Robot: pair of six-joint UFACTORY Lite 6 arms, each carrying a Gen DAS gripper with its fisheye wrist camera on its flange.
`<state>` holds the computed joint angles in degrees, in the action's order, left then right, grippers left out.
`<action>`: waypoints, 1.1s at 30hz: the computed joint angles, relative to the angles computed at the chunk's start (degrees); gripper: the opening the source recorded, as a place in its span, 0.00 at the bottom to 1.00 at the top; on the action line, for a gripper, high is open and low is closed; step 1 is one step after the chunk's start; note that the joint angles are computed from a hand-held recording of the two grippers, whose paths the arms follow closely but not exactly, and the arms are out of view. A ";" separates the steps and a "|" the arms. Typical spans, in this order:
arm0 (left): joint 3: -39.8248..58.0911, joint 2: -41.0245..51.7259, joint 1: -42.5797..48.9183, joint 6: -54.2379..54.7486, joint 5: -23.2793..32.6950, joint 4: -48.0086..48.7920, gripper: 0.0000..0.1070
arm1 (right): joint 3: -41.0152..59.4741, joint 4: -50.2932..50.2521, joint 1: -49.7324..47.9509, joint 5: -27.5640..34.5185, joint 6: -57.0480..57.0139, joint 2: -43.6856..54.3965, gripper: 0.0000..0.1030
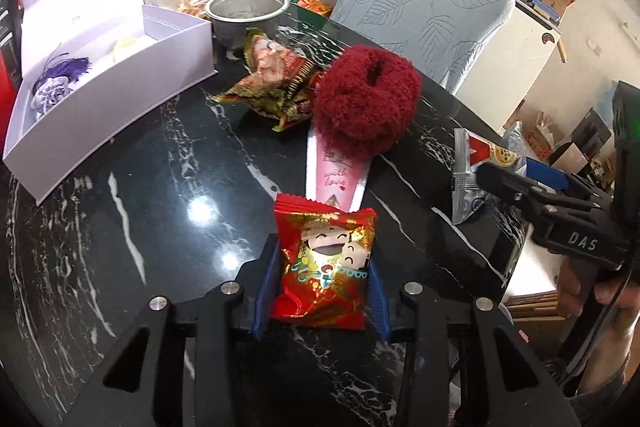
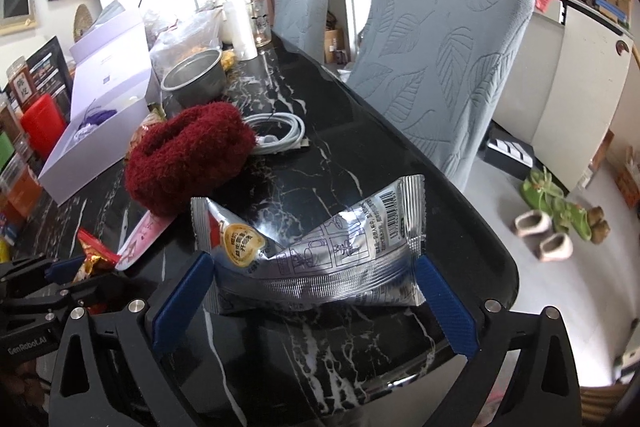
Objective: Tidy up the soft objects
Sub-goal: 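Grasp the red snack packet with the left gripper while the right gripper grasps the silver packet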
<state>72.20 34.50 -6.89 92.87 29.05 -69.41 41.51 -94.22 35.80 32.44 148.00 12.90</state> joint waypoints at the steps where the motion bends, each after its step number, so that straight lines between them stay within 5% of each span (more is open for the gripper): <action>1: -0.02 -0.27 0.40 -0.01 0.31 -0.15 0.37 | -0.58 -0.12 0.12 0.08 0.65 -0.72 1.00; 10: -1.23 -2.83 1.01 2.56 1.75 -2.79 0.37 | -4.34 6.28 1.41 -3.09 0.60 -7.55 0.97; 15: -0.97 -3.48 1.75 2.00 2.29 -2.01 0.37 | -4.39 -4.85 -2.36 -8.67 12.43 -6.52 0.92; 28: 0.44 -2.89 3.13 1.84 0.45 -3.95 0.37 | 4.68 -17.73 -9.27 -11.74 23.23 2.21 0.91; 33: 0.93 -2.29 3.31 1.83 0.10 -3.80 0.37 | 7.29 -9.90 -8.69 -10.86 14.48 4.99 0.60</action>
<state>73.13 32.21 -3.59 94.70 29.16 -73.22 48.80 -104.12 27.11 21.59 162.48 17.89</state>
